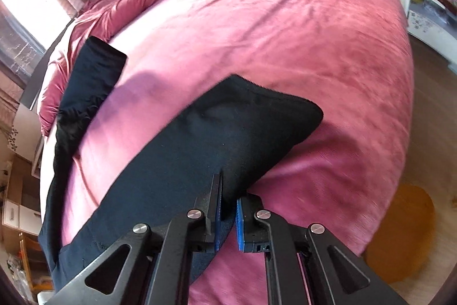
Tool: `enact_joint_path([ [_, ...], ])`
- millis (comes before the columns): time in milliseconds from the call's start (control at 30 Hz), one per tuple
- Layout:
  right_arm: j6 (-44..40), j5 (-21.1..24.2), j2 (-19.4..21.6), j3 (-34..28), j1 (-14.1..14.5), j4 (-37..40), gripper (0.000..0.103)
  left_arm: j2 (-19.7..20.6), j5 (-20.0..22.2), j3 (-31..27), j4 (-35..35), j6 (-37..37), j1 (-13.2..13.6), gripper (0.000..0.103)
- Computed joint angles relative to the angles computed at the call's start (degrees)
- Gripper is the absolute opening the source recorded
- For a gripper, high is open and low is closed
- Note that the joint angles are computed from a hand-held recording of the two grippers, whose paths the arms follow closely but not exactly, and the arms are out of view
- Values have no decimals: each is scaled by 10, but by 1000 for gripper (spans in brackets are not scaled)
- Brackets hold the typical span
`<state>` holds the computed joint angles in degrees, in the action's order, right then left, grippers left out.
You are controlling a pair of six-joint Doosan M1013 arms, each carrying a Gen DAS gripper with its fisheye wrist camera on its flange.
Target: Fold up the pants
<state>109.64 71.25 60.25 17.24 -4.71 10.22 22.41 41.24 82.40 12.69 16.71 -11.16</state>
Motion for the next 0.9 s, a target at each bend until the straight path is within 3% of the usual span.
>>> enact_joint_path([
  [67,1,-8,-14,35,-3,-1,8,0,15,3,-14,11,-2,7],
  [200,-8,-2,-18,47,-5,4,10,18,56,-17,-72,54,9,12],
  [233,-9,-4,-20,50,-6,10,20,21,60,-23,-79,64,10,15],
  [267,-6,-5,-23,52,-8,6,27,21,73,-29,-70,63,9,26],
  [300,-2,-5,-25,52,-8,-2,45,20,90,-35,-64,70,8,27],
  [333,3,-12,-33,62,-8,-16,54,18,94,-36,-66,77,8,27],
  [500,0,-92,-85,131,8,-116,54,-18,88,-15,-8,42,13,27],
  [633,-63,-118,-95,138,19,-65,57,-18,67,-29,25,11,34,27],
  [733,-135,-86,-77,103,35,-2,60,1,36,-54,5,21,54,27],
  [900,-234,-6,-35,40,62,86,60,52,27,-120,-63,60,85,27],
])
